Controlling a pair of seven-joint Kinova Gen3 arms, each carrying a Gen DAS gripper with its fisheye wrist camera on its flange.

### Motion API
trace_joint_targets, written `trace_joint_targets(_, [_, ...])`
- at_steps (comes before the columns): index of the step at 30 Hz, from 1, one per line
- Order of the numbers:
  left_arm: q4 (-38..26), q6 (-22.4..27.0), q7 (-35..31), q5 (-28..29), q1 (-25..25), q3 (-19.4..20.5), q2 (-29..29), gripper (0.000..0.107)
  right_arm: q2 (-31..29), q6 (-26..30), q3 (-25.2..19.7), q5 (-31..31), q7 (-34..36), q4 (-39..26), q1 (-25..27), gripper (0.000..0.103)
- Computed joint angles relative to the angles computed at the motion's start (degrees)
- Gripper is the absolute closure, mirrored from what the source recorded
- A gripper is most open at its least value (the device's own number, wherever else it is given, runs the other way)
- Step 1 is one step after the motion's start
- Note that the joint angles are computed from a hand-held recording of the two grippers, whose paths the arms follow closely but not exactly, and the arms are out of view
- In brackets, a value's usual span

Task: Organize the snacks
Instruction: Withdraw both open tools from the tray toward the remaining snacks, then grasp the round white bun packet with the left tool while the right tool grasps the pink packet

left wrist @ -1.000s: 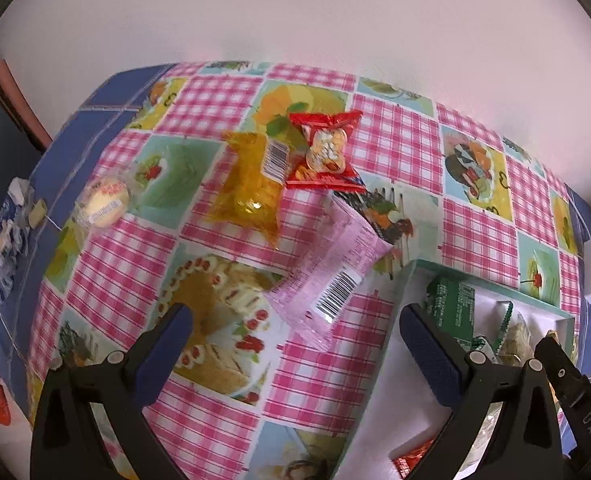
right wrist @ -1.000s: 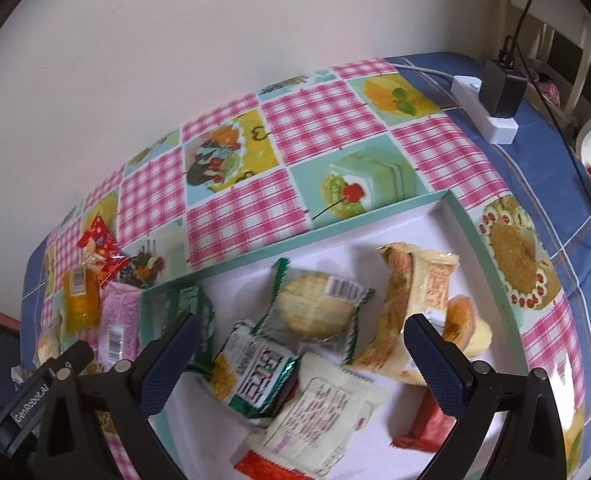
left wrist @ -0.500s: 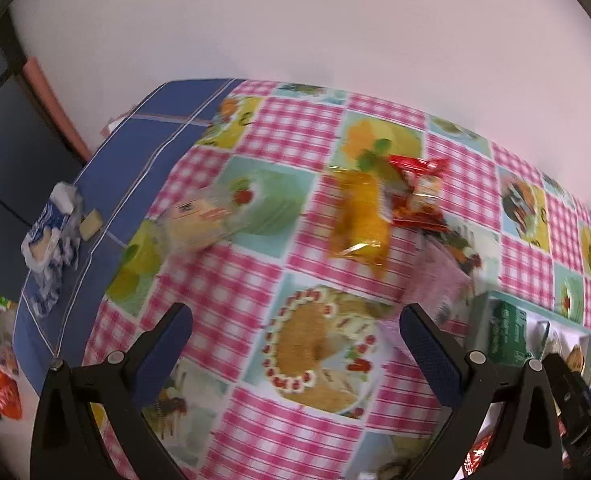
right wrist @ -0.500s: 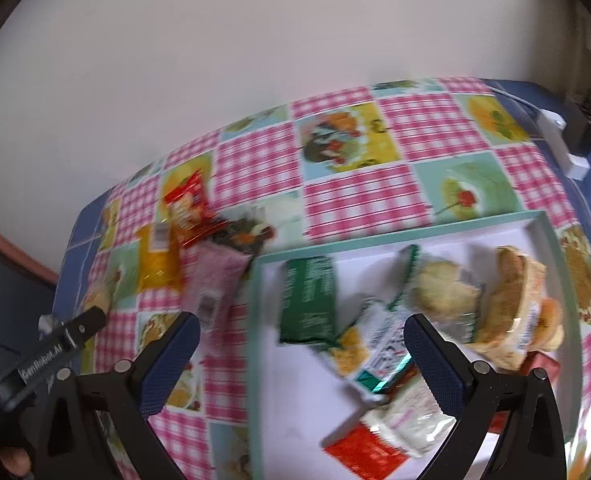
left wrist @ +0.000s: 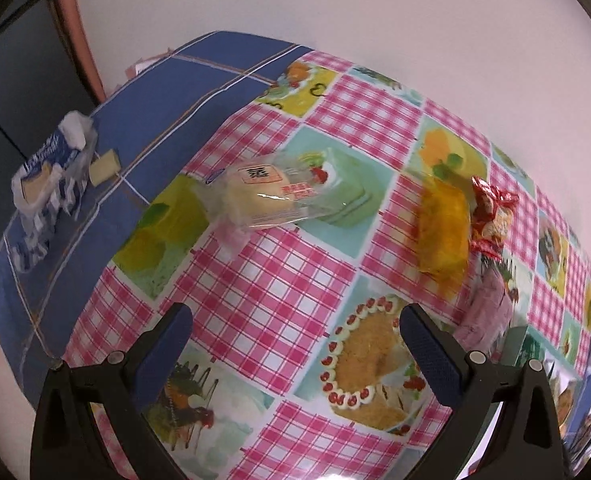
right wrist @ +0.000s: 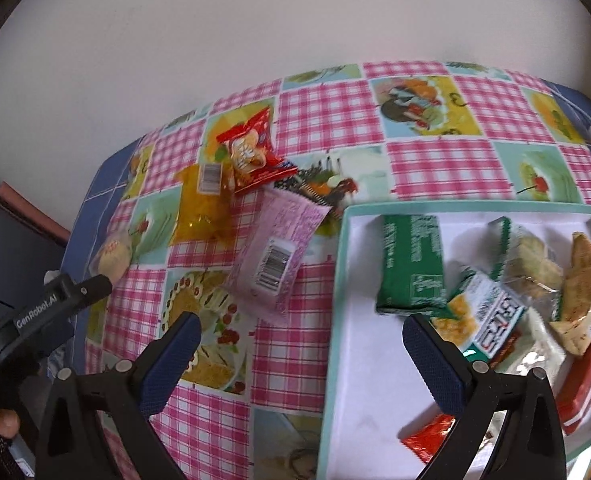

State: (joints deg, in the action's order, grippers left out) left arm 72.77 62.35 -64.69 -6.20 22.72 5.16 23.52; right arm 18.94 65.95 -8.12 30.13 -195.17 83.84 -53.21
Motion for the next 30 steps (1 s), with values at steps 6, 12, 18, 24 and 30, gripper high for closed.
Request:
trace_joint_targets(6, [-0.48, -2.08, -7.62, 7.18, -4.94, 2.53, 0.83, 0.005, 1.42, -0.12, 0.25, -0.67, 2.25, -1.56, 0.4, 0.006])
trace_joint_targets(12, [-6.21, 2.4, -14.34, 7.88, -5.79, 2.15, 4.37, 0.005, 1.98, -1.26, 1.11, -1.0, 3.75, -2.63, 1.31, 0.014])
trace_joint_targets(18, [-13.77, 7.48, -19.19, 9.46, -8.01, 1.63, 7.54, 0.005, 2.49, -1.38, 2.04, -2.31, 7.47, -5.1, 3.19, 0.022])
trace_joint_targets(24, [-21.12, 10.94, -21.26, 7.21, -6.7, -0.19, 10.22, 0.005, 3.48, -0.33, 2.37, -4.75, 13.48, -8.86, 5.57, 0.026])
trace_joint_targets(30, [-27.94, 15.51, -22.82, 9.05, -7.48, 0.23, 14.76, 0.012, 4.98, -0.83, 2.63, -9.6, 18.35, -11.08, 8.44, 0.036])
